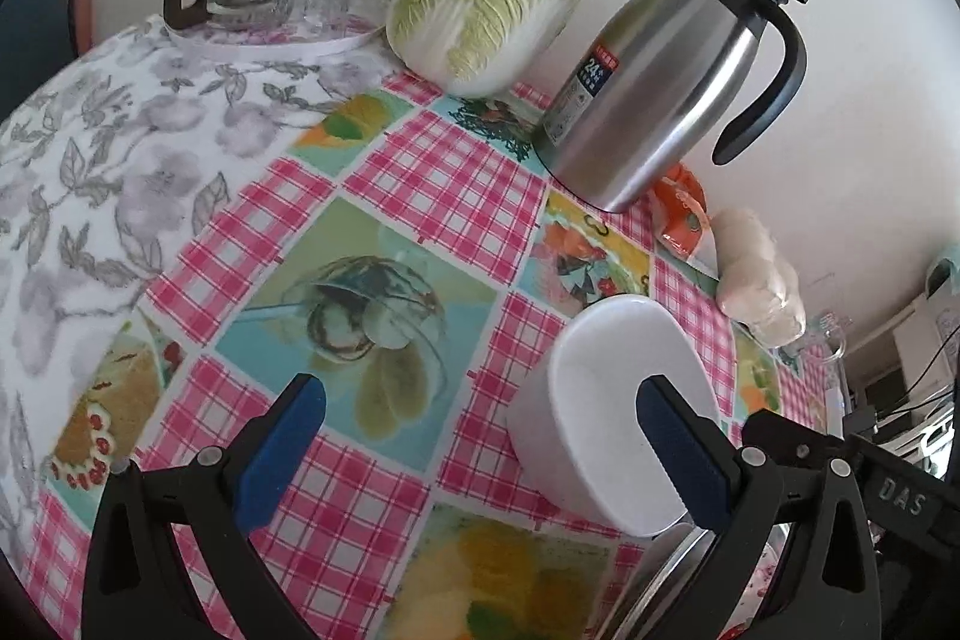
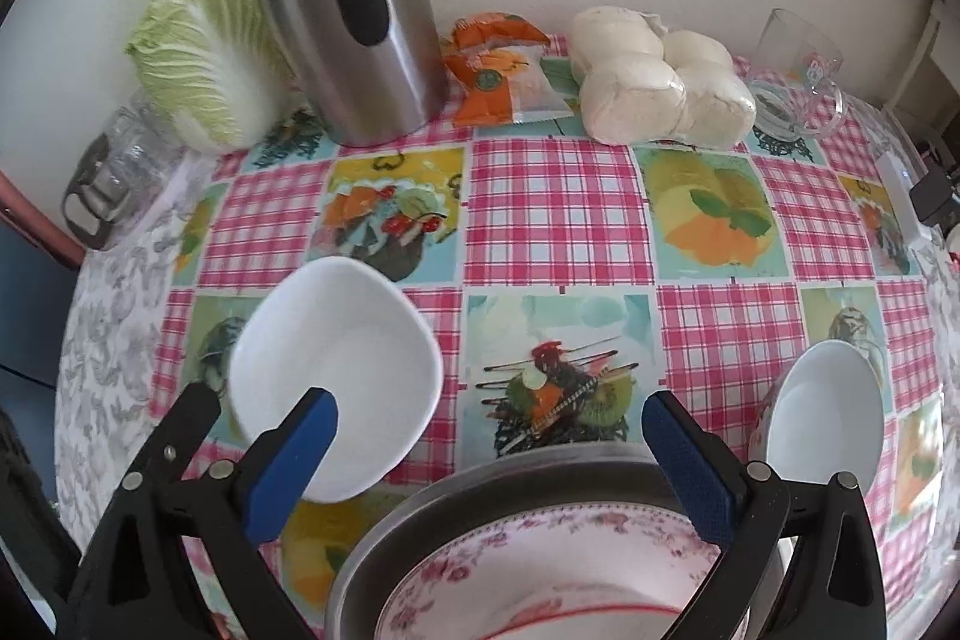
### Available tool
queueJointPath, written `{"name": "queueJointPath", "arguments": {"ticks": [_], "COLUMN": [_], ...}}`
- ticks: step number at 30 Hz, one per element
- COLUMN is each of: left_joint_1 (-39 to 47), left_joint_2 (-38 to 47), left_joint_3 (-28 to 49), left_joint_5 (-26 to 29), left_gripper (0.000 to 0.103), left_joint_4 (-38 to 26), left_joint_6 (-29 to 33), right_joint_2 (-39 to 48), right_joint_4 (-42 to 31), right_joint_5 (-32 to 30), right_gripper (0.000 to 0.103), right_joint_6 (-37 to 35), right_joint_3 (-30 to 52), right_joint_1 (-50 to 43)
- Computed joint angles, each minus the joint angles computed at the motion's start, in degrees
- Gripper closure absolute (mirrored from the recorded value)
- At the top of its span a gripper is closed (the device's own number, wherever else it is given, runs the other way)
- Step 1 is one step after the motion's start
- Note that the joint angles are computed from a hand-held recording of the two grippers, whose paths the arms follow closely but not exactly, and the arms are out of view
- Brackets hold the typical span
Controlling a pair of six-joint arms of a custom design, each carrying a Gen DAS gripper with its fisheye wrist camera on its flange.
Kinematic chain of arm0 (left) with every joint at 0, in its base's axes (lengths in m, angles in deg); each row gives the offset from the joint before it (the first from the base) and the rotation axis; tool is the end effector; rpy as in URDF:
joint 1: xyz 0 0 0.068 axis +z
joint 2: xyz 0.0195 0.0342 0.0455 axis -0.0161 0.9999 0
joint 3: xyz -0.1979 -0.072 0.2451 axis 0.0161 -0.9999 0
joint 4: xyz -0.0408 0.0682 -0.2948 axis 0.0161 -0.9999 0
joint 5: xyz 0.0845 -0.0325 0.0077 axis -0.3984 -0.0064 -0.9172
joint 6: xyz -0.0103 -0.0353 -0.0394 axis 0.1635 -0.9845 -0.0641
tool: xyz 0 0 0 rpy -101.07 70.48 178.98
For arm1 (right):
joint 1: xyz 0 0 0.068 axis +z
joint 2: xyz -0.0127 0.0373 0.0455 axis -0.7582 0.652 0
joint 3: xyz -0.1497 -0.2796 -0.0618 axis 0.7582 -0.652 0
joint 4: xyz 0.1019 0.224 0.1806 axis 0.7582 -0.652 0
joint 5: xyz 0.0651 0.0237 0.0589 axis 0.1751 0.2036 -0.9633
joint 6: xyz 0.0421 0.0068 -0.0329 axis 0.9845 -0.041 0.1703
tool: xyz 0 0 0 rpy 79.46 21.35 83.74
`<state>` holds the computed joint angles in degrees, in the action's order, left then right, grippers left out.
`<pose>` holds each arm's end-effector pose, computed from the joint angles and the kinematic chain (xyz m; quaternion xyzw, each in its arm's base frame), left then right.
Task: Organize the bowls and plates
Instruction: 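Move both grippers down to the rim of the white square bowl, then close both grippers on the white square bowl's rim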
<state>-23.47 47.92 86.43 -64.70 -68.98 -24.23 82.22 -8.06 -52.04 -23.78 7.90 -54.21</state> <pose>0.2593 -0.1182 0.0827 0.0624 0.9405 -0.2352 0.2370 0.1972 -0.0160 0.1325 0.3107 0.9289 0.0593 0.1925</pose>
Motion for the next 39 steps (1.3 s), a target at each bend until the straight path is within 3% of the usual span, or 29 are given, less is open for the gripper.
{"name": "queueJointPath", "arguments": {"ticks": [3,9,10,11,18,22,26,28,39], "left_joint_1": [-0.6,-3.7,-4.0,-4.3,-5.9,-6.6,-7.8,-8.1,-4.2], "left_joint_2": [0.4,1.1,1.5,2.0,5.5,6.8,7.4,7.7,7.1], "left_joint_3": [0.4,1.6,1.8,2.0,2.9,3.3,3.7,4.1,3.7], "left_joint_5": [-0.5,-2.5,-2.8,-2.6,-1.4,-0.6,-1.5,-2.7,-0.7], "left_gripper": [0.000,0.001,0.002,0.006,0.041,0.051,0.069,0.075,0.077], "left_joint_4": [-0.2,-1.4,-1.4,-1.4,-0.3,-0.3,-0.4,-1.1,-3.1], "left_joint_6": [0.1,-0.6,-0.8,-0.8,-1.9,-2.9,-2.7,-3.0,0.1], "right_joint_2": [2.6,7.5,8.0,8.6,11.5,13.1,14.1,14.9,15.1], "right_joint_4": [1.2,3.4,3.5,3.8,5.0,5.6,5.5,5.1,4.7], "right_joint_5": [-0.3,-1.5,-1.5,-1.6,-2.9,-2.8,-2.2,-1.4,-1.5], "right_gripper": [0.003,0.030,0.038,0.045,0.064,0.078,0.094,0.094,0.094], "right_joint_6": [-0.4,-0.2,-0.1,-0.2,-2.2,-2.8,-2.8,-2.8,-3.3], "right_joint_3": [0.6,1.8,1.9,2.1,3.3,4.1,5.1,5.7,5.9], "right_joint_1": [-0.7,-0.8,-0.6,-0.6,-0.1,1.0,2.9,3.7,6.0]}}
